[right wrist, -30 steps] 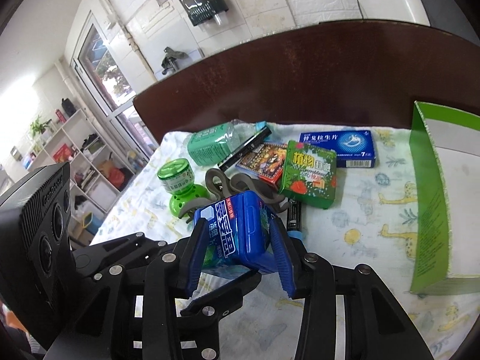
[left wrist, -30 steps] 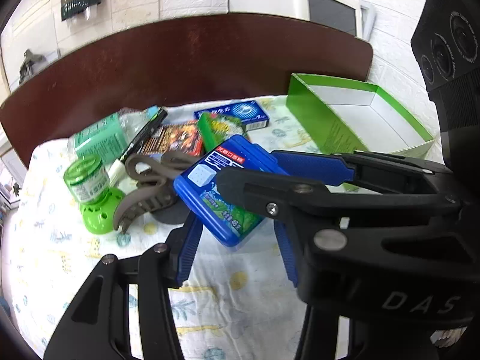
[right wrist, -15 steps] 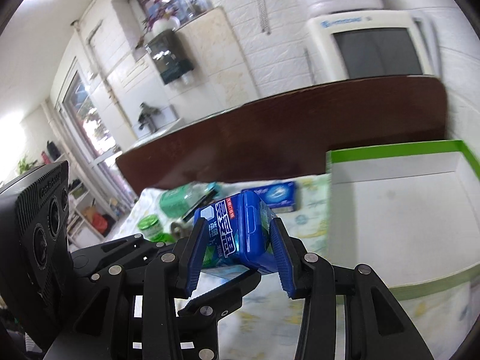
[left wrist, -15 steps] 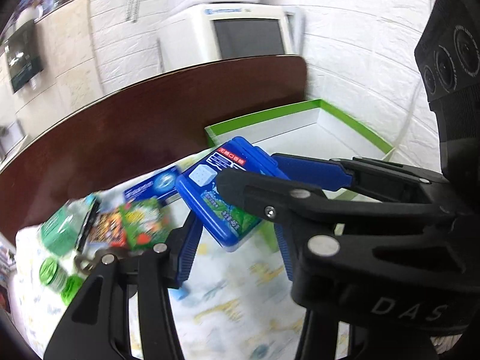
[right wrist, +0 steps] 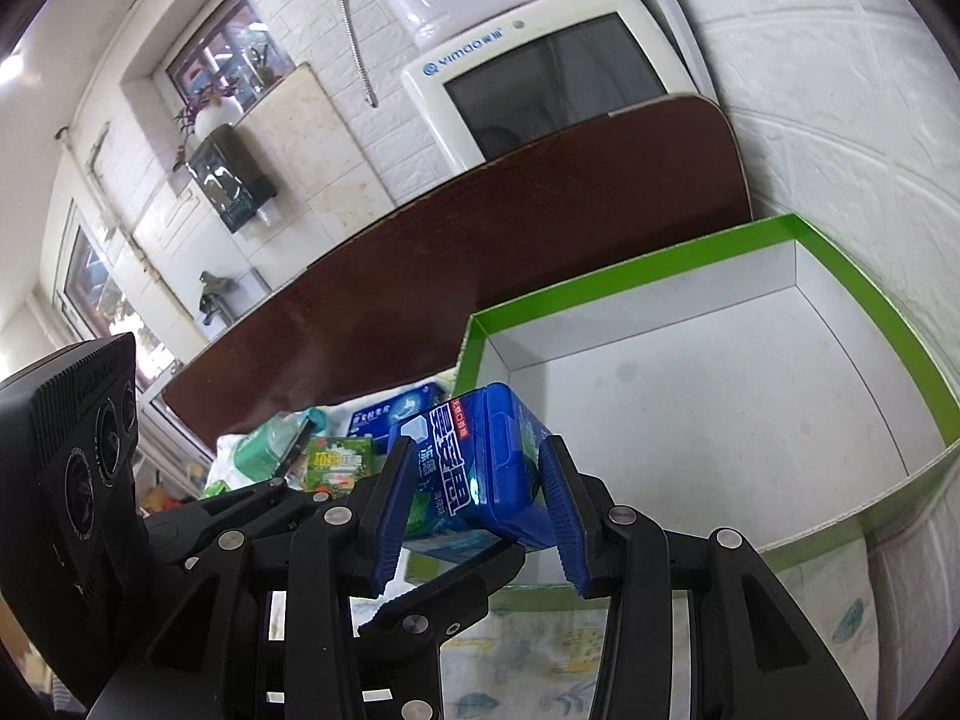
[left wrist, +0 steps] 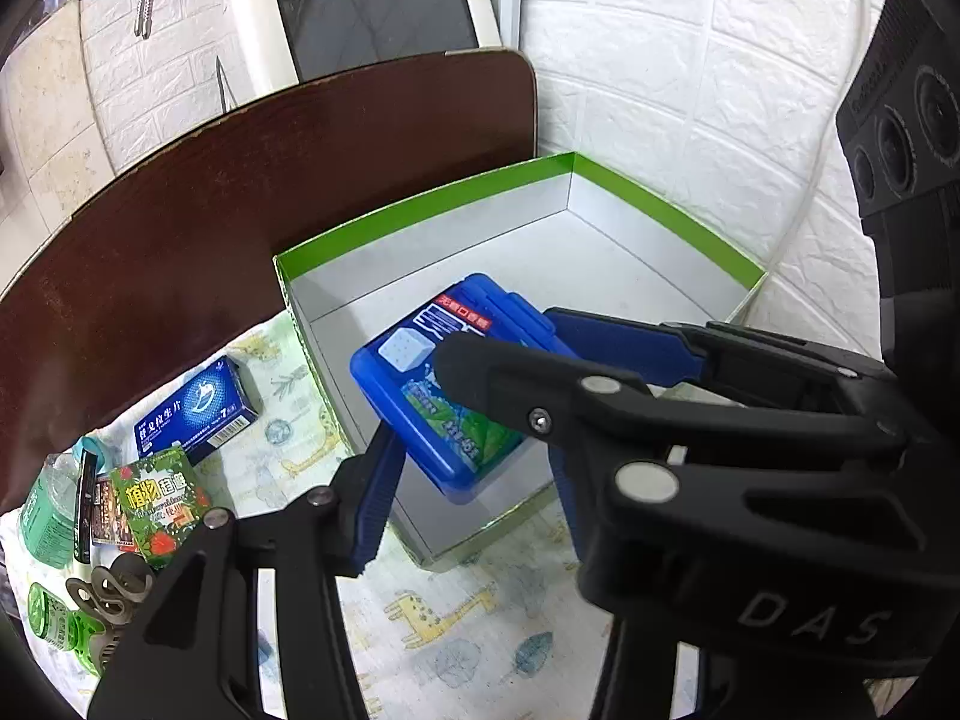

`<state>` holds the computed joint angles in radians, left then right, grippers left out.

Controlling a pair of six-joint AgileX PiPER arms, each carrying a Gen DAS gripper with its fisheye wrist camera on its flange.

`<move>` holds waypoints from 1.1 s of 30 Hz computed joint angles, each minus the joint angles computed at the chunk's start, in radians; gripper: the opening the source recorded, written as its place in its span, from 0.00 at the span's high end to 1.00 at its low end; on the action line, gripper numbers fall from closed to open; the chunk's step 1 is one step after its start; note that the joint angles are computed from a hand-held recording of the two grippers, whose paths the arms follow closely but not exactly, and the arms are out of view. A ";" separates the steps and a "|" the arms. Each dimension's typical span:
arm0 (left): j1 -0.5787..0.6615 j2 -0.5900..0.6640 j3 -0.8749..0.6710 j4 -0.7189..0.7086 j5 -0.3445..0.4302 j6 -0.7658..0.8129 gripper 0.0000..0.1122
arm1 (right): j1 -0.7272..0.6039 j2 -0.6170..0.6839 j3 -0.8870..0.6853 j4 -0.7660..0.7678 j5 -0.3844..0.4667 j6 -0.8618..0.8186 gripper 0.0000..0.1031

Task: Organize rigid objects
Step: 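Carry the blue box into the green cardboard box and release it, then move the right tool back to the grey hair claw clip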

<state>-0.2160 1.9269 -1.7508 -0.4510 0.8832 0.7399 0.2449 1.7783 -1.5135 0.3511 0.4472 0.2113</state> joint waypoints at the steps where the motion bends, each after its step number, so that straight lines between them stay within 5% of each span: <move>1: -0.004 0.004 -0.002 0.011 -0.002 -0.011 0.58 | -0.006 0.008 -0.002 0.025 0.002 -0.023 0.56; 8: 0.001 0.038 -0.034 0.027 0.026 -0.047 0.57 | -0.023 0.051 -0.004 0.139 0.005 -0.123 0.56; 23: 0.006 0.032 -0.021 0.031 0.012 -0.032 0.57 | -0.002 0.073 -0.028 0.046 0.036 -0.032 0.56; 29: 0.011 -0.021 0.068 0.038 -0.084 0.000 0.44 | -0.013 0.069 -0.011 0.105 0.049 -0.069 0.56; 33: 0.041 -0.038 0.088 -0.006 -0.073 0.033 0.44 | -0.012 0.063 -0.009 0.076 0.056 -0.040 0.56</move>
